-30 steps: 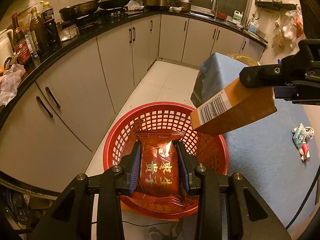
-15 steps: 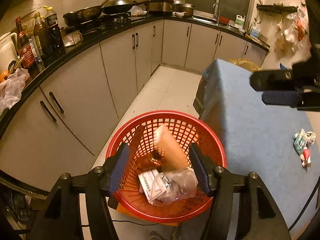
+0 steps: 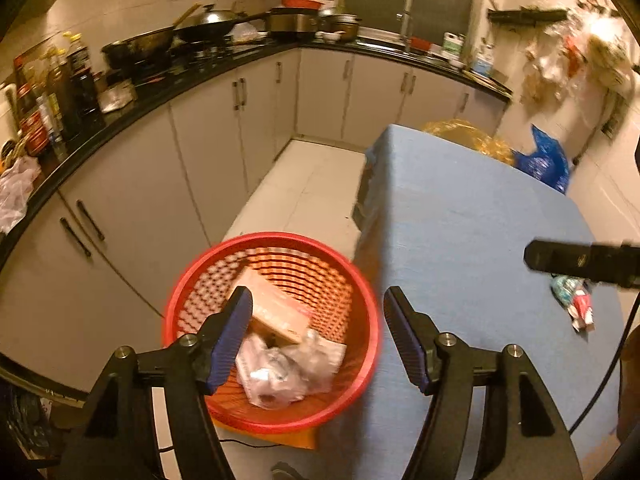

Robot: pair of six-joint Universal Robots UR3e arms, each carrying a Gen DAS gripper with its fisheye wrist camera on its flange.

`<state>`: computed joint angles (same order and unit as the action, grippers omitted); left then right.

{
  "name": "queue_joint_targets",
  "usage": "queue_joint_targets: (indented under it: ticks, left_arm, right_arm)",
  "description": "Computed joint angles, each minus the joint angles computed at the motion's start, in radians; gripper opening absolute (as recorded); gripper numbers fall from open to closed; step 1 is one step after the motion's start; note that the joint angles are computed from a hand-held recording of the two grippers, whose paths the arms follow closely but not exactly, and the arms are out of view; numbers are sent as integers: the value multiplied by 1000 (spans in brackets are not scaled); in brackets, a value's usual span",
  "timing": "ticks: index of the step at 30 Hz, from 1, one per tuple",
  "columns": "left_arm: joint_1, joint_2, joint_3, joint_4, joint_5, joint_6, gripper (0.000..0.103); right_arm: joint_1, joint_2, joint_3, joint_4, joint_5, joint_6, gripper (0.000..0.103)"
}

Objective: Collect trash
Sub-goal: 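Move both tools back to the table and grasp the red-white carton with the right tool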

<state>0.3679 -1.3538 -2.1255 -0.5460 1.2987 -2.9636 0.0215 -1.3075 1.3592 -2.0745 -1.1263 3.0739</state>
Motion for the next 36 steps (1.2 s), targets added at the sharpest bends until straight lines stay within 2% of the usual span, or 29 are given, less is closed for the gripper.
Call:
queue_joint_targets:
  ticks: [5,8,12,16,20,23,29,30,31,32,36]
  left_arm:
    - [-136,-33,37,-2,48,-41,67]
    - [-222,-62,71,-4,73,-65,67]
    - [-333,-115,133,-9,108,-99,67]
    - [-423,-161,185,-24,131,-125,68]
    - [-496,-197,230,-43,159,-147,68]
    - [-544,-207,244,-59,181,-170,68]
    - [-592,-243,314,-110,205,-194,68]
    - [-598,-251,329,-117,204,-198,69]
    - [-608,-263,348,-124,205,-202,70]
    - [-622,-283,375,-131,206,-207,72]
    - [-677,-371,485,-158,192,-219,75]
  right_arm:
    - [-167,-187,249,-21,2,-80,71]
    - [-335,-288,372,-19,-22,-117,71]
    - [-562,-355,464,-2,-48,-174,77]
    - [-708,-320,459,27,-52,-238,80]
    - [-757,-235,411,39,-35,-281,81]
    - [-720,-157,358,26,-46,-279,86]
    - [-592,-12,269,-58,-191,-249,86]
    - [-584,7,251,-47,-199,-255,82]
    - [-580,17,241,-37,-203,-257,70]
    - [-576,26,234,-23,-212,-260,63]
    - [-627,-10,255,18,-148,-331,53]
